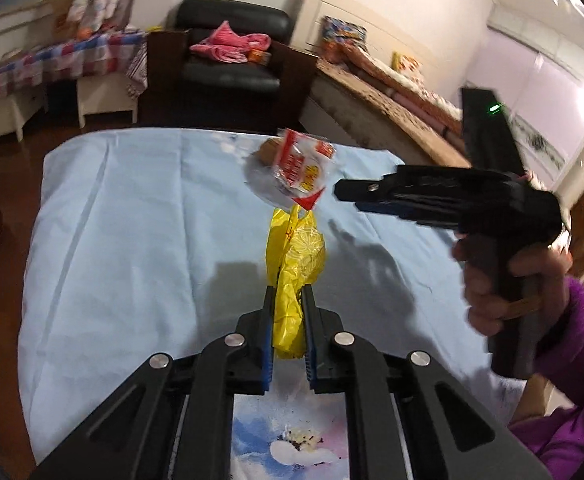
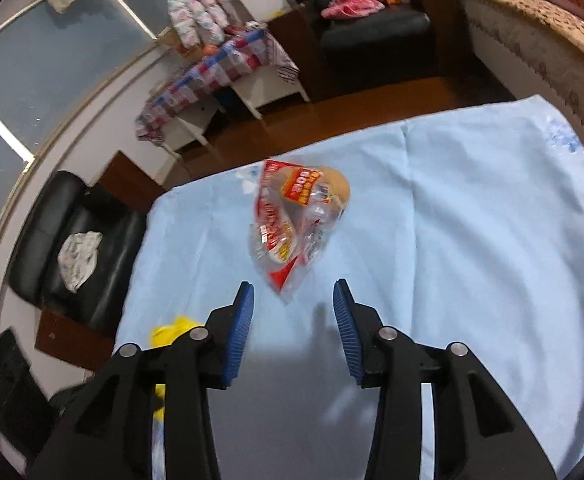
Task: Collect trash
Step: 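Grasp the clear bread bag with red label with the right tool, then carry the yellow bag and clear bread bag over the pink bucket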
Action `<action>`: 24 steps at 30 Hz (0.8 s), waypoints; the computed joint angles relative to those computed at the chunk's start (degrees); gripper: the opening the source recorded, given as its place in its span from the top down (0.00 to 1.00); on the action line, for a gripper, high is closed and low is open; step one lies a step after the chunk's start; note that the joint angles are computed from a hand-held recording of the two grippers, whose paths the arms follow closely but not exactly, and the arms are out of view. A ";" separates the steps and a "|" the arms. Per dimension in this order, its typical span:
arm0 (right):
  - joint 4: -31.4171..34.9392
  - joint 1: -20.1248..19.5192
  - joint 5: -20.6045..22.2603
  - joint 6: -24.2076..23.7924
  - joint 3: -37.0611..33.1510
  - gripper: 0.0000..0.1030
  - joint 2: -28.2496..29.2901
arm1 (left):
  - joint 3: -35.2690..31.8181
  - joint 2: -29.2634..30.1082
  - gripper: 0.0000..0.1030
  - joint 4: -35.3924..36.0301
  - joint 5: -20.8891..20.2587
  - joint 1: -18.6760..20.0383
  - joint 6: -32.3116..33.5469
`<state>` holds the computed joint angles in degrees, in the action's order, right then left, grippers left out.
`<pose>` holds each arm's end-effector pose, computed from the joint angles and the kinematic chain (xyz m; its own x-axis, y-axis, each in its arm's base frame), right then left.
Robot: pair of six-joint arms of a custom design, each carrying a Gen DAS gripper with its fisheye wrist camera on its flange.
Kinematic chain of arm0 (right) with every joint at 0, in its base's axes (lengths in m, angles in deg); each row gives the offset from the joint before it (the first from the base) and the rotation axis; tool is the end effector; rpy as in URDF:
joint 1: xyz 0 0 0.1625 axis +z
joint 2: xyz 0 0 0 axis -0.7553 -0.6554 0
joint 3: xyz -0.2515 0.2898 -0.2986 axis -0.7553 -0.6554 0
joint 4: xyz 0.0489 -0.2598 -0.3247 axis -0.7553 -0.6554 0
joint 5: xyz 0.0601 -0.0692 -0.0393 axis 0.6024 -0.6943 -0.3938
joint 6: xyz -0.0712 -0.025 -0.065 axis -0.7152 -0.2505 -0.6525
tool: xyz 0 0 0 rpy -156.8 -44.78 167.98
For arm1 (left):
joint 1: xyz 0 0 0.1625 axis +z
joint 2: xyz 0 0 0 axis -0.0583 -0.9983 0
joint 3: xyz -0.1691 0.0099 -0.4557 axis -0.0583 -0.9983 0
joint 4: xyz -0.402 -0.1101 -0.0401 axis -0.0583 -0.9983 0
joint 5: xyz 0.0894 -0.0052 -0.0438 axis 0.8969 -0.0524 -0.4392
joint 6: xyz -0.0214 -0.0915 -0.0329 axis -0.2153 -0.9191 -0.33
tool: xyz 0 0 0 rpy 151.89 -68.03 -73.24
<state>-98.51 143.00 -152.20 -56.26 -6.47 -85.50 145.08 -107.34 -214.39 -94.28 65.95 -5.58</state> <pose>0.1588 -0.7869 0.2807 -0.9604 0.0477 0.2746 -0.1128 0.8344 -0.5395 -0.2239 -0.7861 0.1374 -0.7991 0.4926 -0.3447 0.5938 0.7363 -0.3243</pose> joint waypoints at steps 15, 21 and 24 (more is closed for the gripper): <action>-2.34 -0.67 0.73 -0.19 -5.41 0.73 5.13 | 1.01 0.06 0.89 -1.26 0.78 0.18 -4.24; -3.02 -1.15 2.76 -2.09 -3.23 0.95 3.47 | 1.71 -0.14 0.89 -2.59 1.92 -0.60 -3.59; -4.13 -1.01 3.05 -3.19 -1.05 0.96 1.82 | 2.33 -0.40 0.89 -3.28 2.29 -1.23 -3.93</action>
<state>-102.64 141.99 -149.15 -59.46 -7.52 -83.69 147.42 -107.74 -217.67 -91.99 64.72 -9.51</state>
